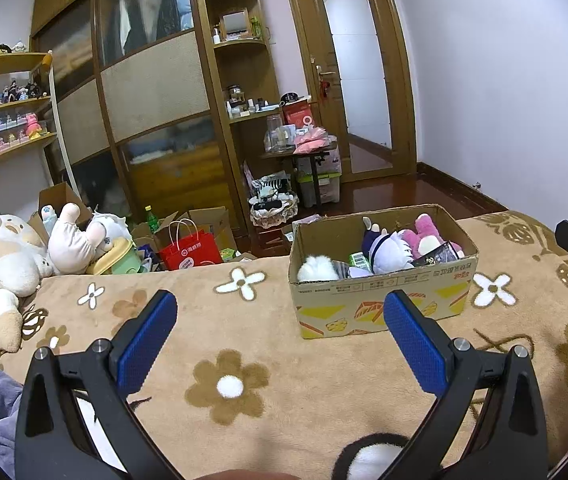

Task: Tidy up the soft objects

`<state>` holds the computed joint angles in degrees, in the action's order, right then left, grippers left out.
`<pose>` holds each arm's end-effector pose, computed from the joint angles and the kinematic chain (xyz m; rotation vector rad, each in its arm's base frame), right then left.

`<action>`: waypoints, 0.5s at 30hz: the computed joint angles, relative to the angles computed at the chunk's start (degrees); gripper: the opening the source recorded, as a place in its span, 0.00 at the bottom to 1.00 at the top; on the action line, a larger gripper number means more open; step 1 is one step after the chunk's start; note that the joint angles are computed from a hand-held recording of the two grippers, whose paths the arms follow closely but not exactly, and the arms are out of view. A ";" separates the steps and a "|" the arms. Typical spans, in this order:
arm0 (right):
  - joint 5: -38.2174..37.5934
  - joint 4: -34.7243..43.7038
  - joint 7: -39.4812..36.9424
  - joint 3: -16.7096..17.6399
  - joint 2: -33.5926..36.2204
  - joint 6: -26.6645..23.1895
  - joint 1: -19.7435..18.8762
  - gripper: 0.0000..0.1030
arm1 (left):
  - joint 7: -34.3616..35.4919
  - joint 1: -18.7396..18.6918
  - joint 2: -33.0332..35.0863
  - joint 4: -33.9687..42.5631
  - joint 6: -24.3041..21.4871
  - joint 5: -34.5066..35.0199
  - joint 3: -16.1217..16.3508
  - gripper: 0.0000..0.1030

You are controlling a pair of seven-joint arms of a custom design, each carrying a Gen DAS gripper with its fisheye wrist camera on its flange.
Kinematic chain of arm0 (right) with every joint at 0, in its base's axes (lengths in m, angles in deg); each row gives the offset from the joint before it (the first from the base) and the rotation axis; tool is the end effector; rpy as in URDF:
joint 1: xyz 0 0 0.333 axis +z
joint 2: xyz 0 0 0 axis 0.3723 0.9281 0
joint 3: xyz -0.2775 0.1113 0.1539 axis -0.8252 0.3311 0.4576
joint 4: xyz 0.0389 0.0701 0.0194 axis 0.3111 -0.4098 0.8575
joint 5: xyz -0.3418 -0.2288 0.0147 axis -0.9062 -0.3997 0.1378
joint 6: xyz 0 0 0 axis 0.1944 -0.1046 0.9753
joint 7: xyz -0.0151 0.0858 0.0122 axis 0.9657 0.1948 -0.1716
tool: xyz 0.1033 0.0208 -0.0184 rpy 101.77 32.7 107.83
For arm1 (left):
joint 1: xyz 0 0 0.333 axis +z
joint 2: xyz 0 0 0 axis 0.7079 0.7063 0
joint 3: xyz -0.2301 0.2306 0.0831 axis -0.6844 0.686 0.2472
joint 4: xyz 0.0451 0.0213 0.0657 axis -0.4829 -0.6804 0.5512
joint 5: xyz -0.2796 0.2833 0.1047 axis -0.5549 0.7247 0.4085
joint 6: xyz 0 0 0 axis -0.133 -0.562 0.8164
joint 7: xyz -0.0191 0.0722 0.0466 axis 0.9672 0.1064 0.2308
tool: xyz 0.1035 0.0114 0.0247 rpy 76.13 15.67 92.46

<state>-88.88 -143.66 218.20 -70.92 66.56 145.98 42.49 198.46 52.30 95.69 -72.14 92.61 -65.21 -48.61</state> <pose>0.5994 0.2526 0.6427 -1.1426 1.8544 -1.1806 0.7376 -0.0221 0.6101 -1.0764 1.9442 -1.0567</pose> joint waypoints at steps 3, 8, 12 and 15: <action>0.04 0.01 -0.03 -0.02 0.02 0.06 0.00 1.00 | -0.17 -0.06 0.01 0.00 0.01 0.13 0.06 0.99; 0.07 0.05 -0.12 -0.03 0.00 0.01 0.01 1.00 | -0.47 -0.12 0.02 -0.08 -0.06 0.47 0.20 0.99; 0.04 -0.11 0.06 0.00 -0.02 -0.11 0.04 1.00 | -0.27 0.03 -0.02 -0.58 0.22 0.35 0.10 0.99; 0.17 -0.13 -0.10 -0.01 -0.04 0.01 0.00 1.00 | -0.26 0.06 -0.02 -0.62 0.20 0.32 0.07 0.99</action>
